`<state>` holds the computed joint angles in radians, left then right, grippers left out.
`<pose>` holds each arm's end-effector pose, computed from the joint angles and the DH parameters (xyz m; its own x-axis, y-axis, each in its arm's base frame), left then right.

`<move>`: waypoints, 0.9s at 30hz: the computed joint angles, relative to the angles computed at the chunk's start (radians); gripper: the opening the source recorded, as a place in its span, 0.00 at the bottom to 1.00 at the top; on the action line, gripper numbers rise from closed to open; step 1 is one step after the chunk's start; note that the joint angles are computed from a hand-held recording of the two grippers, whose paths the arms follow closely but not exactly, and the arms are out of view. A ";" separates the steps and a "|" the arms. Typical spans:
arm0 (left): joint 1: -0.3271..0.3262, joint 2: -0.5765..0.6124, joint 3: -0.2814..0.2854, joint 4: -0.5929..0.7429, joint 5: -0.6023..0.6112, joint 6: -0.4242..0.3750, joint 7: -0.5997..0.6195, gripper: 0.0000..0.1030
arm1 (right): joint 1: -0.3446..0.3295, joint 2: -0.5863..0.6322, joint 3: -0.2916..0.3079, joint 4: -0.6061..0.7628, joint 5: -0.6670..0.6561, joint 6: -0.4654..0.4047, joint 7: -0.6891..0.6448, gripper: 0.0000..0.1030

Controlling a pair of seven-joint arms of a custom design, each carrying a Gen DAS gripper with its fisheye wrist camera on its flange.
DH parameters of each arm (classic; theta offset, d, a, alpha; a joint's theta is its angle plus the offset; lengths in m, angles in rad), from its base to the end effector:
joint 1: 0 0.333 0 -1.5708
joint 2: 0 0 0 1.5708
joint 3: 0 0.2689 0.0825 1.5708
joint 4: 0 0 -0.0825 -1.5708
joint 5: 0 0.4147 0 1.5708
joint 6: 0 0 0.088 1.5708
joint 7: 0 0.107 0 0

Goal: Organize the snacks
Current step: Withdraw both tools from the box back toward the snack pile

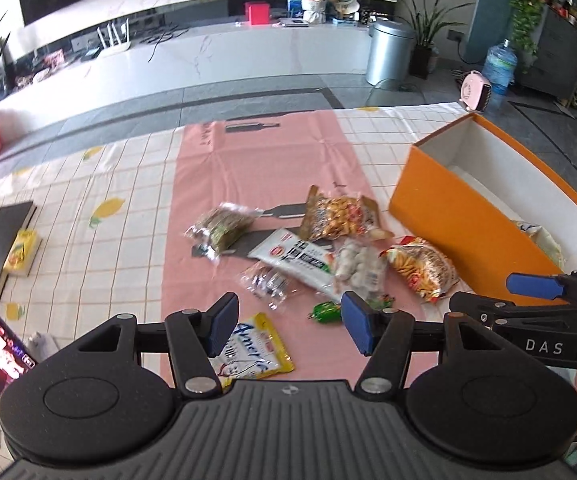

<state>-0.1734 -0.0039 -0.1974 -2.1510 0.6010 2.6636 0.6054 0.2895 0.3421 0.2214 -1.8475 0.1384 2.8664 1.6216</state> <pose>0.5540 -0.2330 0.3915 0.1183 -0.9926 0.0283 -0.7945 -0.1117 -0.5969 0.6096 0.3207 0.3612 0.3595 -0.9077 -0.2166 -0.7804 -0.1652 -0.6031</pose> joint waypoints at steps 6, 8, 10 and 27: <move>0.039 -0.035 0.012 -0.073 -0.051 0.083 0.009 0.70 | 0.062 0.058 -0.046 0.041 -0.123 0.017 0.079 0.75; 0.047 -0.025 0.014 -0.077 -0.087 0.104 0.042 0.70 | 0.053 0.076 -0.034 0.055 -0.132 0.021 0.071 0.75; 0.052 -0.010 0.017 -0.072 -0.117 0.105 0.078 0.70 | 0.051 0.100 -0.030 0.081 -0.141 0.016 0.072 0.75; -0.006 0.190 0.081 0.074 -0.240 -0.081 0.105 0.79 | 0.090 0.288 -0.098 0.275 -0.325 0.014 0.118 0.67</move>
